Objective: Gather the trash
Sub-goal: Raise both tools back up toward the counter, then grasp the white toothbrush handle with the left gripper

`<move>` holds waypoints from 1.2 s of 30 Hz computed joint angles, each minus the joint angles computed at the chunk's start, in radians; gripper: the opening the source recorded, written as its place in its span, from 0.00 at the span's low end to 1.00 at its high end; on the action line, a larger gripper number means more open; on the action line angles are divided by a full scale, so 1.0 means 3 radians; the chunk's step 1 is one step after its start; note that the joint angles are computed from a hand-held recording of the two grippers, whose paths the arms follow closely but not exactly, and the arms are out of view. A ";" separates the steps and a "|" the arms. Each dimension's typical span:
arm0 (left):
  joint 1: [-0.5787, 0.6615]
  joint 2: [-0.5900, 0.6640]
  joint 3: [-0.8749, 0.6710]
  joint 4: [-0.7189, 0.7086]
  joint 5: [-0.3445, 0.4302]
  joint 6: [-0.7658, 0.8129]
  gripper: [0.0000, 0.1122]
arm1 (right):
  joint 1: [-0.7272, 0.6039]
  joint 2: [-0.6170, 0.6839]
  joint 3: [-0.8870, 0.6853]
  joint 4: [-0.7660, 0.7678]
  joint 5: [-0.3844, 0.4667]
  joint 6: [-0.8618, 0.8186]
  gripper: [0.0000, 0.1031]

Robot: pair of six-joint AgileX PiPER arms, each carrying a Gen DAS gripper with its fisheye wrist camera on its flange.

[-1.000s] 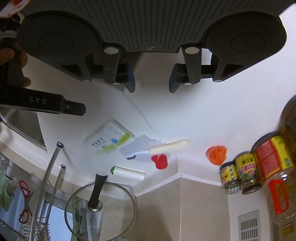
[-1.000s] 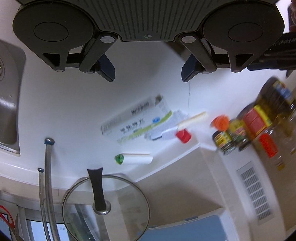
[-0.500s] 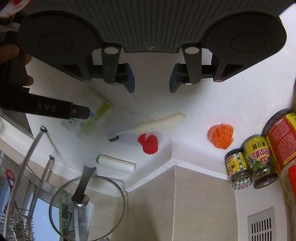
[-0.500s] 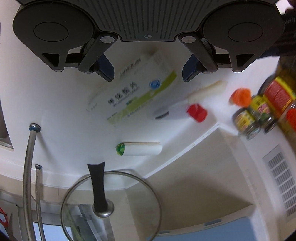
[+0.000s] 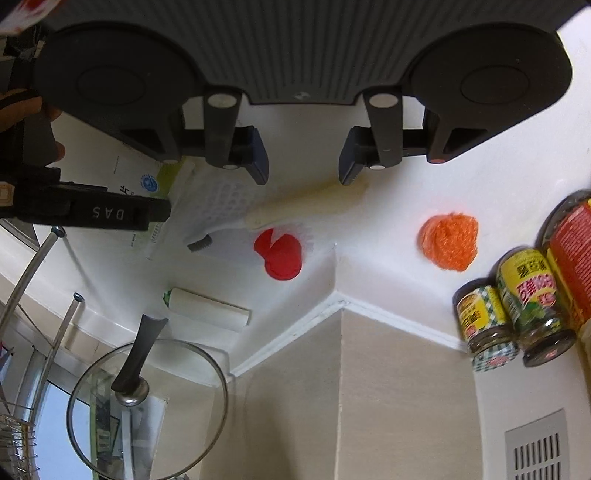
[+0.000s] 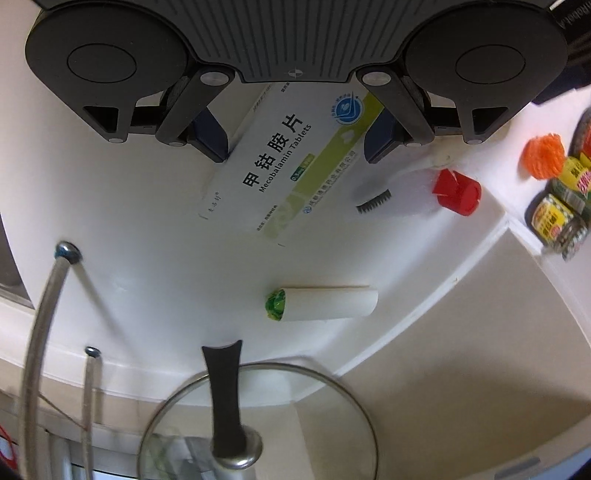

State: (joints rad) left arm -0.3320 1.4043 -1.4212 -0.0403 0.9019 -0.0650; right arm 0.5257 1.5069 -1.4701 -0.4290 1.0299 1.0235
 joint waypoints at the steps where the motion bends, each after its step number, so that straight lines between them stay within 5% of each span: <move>1: -0.0001 0.0020 -0.0014 0.0002 -0.0011 0.0030 0.34 | -0.0051 -0.0025 0.0030 0.0075 -0.0050 -0.0124 0.78; 11: 0.0136 0.0319 -0.0198 -0.0297 -0.0070 0.0744 0.34 | -0.0771 -0.0232 0.0114 0.1057 -0.0067 -0.1844 0.78; 14: 0.0143 0.0446 -0.0283 -0.0294 -0.0081 0.0911 0.36 | -0.0806 -0.0264 0.0085 0.1021 0.0009 -0.1768 0.78; 18: 0.0146 0.0577 -0.0377 -0.0312 -0.0102 0.1131 0.52 | -0.0760 -0.0281 0.0084 0.1146 -0.0062 -0.1622 0.78; 24: 0.0093 0.0703 -0.0450 -0.0226 -0.0022 0.1213 0.50 | -0.0673 -0.0227 0.0094 0.1134 -0.0088 -0.1491 0.79; 31: 0.0120 0.0481 -0.0261 -0.0545 0.0081 0.1267 0.29 | -0.0762 -0.0263 0.0134 0.1132 -0.0137 -0.1373 0.80; 36: 0.0017 0.0317 -0.0136 -0.0593 0.0137 0.0964 0.21 | -0.0484 -0.0094 -0.0075 0.0869 0.0009 -0.1031 0.91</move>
State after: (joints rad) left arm -0.3268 1.4995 -1.4620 -0.2181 0.9429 0.2241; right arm 0.3805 1.4787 -1.4927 -0.1684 1.0325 0.7144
